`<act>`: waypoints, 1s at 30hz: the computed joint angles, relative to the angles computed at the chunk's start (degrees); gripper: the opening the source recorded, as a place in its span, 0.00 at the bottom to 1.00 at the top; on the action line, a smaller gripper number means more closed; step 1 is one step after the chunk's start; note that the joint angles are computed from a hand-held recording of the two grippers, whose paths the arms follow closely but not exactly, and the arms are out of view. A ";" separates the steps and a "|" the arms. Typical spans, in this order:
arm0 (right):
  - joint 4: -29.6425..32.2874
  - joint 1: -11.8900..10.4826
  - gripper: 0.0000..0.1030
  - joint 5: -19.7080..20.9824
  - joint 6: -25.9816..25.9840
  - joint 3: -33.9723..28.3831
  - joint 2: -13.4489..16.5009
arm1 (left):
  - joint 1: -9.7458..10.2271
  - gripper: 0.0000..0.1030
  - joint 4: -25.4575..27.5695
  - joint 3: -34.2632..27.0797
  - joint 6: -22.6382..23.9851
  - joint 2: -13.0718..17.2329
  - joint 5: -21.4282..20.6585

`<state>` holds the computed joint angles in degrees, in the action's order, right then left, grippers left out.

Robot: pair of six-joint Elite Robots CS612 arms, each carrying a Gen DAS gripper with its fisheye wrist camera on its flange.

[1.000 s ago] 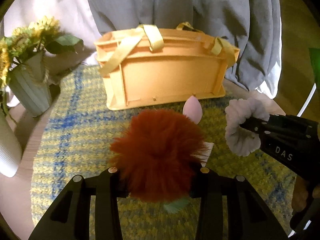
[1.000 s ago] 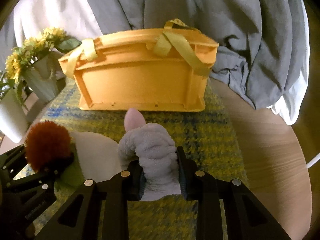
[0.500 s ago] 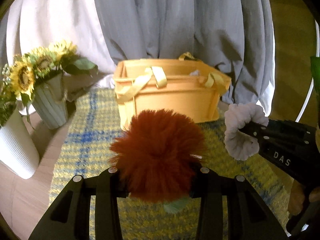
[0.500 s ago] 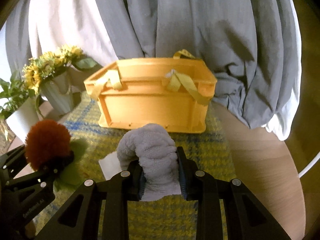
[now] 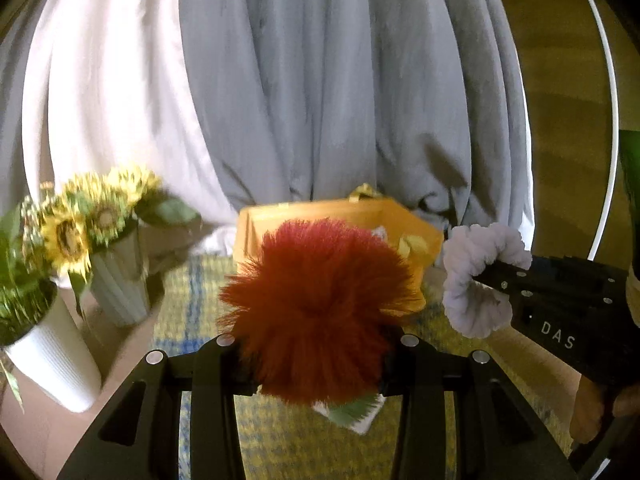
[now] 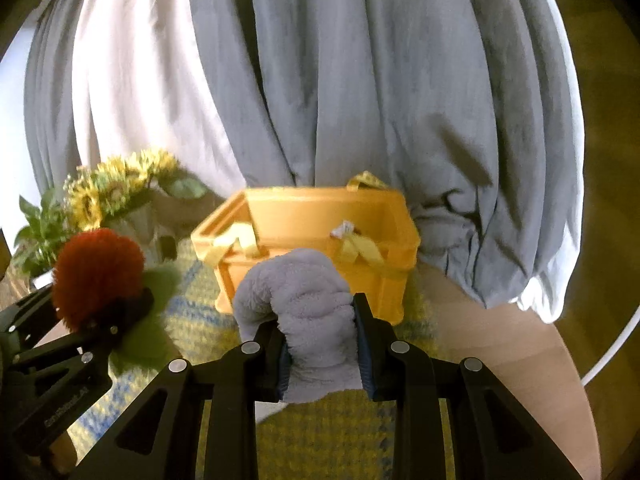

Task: Organize soft objects
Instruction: 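Carry the pompom and scrunchie over the orange crate and open both tools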

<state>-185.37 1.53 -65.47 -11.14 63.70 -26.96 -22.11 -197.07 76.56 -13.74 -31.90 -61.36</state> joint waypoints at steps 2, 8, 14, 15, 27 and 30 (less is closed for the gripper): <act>-1.23 -0.06 0.27 0.61 1.06 -0.32 0.03 | 0.05 0.38 -1.08 -0.46 0.67 -0.03 0.17; -5.12 -0.09 0.27 1.81 4.27 -1.86 0.45 | 0.21 0.38 -3.88 -2.49 3.56 0.32 1.24; -8.08 0.10 0.27 1.94 6.21 -3.91 1.12 | 0.57 0.38 -4.86 -4.78 5.07 0.92 1.72; -8.40 0.16 0.27 1.89 6.38 -4.33 1.25 | 0.68 0.38 -4.69 -5.38 5.37 1.08 1.68; -6.46 0.42 0.27 2.82 8.12 -12.16 4.22 | 1.63 0.38 -3.15 -12.10 9.23 3.67 1.02; -4.58 0.50 0.27 2.83 8.44 -14.82 5.36 | 2.01 0.38 -1.75 -14.60 9.77 4.76 0.94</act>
<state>-189.95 2.03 -62.64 -2.70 48.88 -21.60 -20.10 -198.82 61.96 -3.96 -27.14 -60.43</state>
